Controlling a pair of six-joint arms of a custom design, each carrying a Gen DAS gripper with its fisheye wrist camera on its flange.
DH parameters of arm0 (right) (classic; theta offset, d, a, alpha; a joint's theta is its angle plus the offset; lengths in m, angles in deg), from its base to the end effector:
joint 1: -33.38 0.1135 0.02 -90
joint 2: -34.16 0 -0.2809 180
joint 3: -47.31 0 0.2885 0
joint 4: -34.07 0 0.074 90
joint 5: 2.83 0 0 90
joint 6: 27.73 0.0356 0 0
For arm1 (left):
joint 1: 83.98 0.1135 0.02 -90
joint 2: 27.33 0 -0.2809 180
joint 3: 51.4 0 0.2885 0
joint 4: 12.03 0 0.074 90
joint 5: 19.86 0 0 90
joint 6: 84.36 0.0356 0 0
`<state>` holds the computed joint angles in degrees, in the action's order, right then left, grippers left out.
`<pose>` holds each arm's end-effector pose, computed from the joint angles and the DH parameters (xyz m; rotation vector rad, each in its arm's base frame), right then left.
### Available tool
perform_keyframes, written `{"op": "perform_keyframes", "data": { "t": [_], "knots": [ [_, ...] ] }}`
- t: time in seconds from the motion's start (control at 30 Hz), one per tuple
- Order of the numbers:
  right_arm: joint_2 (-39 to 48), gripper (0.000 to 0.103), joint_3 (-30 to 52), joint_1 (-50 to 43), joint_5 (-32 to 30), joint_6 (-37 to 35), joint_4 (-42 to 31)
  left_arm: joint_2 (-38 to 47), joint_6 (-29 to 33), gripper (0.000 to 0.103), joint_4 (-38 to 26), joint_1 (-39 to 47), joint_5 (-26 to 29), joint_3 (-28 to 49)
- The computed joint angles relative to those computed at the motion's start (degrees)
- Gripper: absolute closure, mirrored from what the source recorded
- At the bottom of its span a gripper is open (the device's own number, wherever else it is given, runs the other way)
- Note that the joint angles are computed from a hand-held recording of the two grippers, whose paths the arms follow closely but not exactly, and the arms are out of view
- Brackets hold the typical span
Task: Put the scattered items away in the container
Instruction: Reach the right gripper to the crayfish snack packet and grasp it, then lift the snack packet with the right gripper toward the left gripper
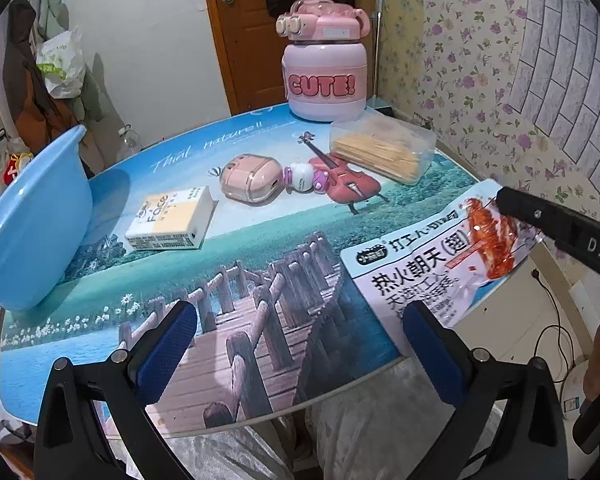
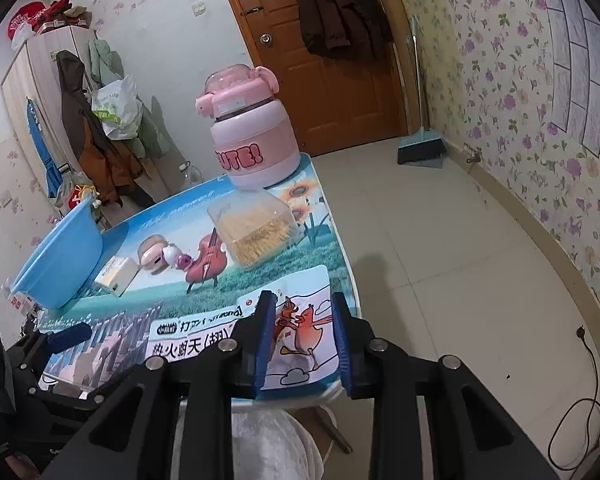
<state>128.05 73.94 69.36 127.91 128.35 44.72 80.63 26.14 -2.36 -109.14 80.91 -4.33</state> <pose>0.1805 0.1023 0.0434 0.8232 2.1001 -0.0008 0.2825 -0.1400 0.0437 1.0298 2.2359 -0.2669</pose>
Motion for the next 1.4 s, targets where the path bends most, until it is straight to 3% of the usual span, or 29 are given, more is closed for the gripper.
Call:
{"op": "perform_keyframes", "data": {
  "t": [0.07, 0.13, 0.17, 0.47, 0.73, 1.4],
  "knots": [
    [-0.06, 0.076, -0.03, 0.6, -0.16, 0.69, -0.54, -1.16, 0.37, 0.0, 0.24, -0.27, 0.1, -0.93],
    [-0.51, 0.091, -0.02, 1.62, 0.12, 1.7, -1.88, -2.2, 0.56, 0.0, 0.31, -0.48, 0.36, -1.77],
    [-0.65, 0.092, -0.05, 1.99, -0.06, 1.93, -2.34, -2.7, 0.64, 0.0, 0.31, -0.61, 0.53, -2.21],
    [-1.07, 0.093, -1.18, 7.11, 0.94, 7.48, -4.23, -4.93, 0.7, 0.0, -1.86, -0.82, 2.88, -4.51],
    [-2.23, 0.094, -1.8, 9.86, 1.58, 10.96, -6.18, -5.02, 1.52, 0.0, 3.59, -3.62, -1.02, -6.8],
    [-0.45, 0.094, -2.1, 5.02, -1.59, 5.36, 0.02, 2.33, 7.98, 0.0, 10.8, -10.06, -5.81, -4.82]
  ]
}}
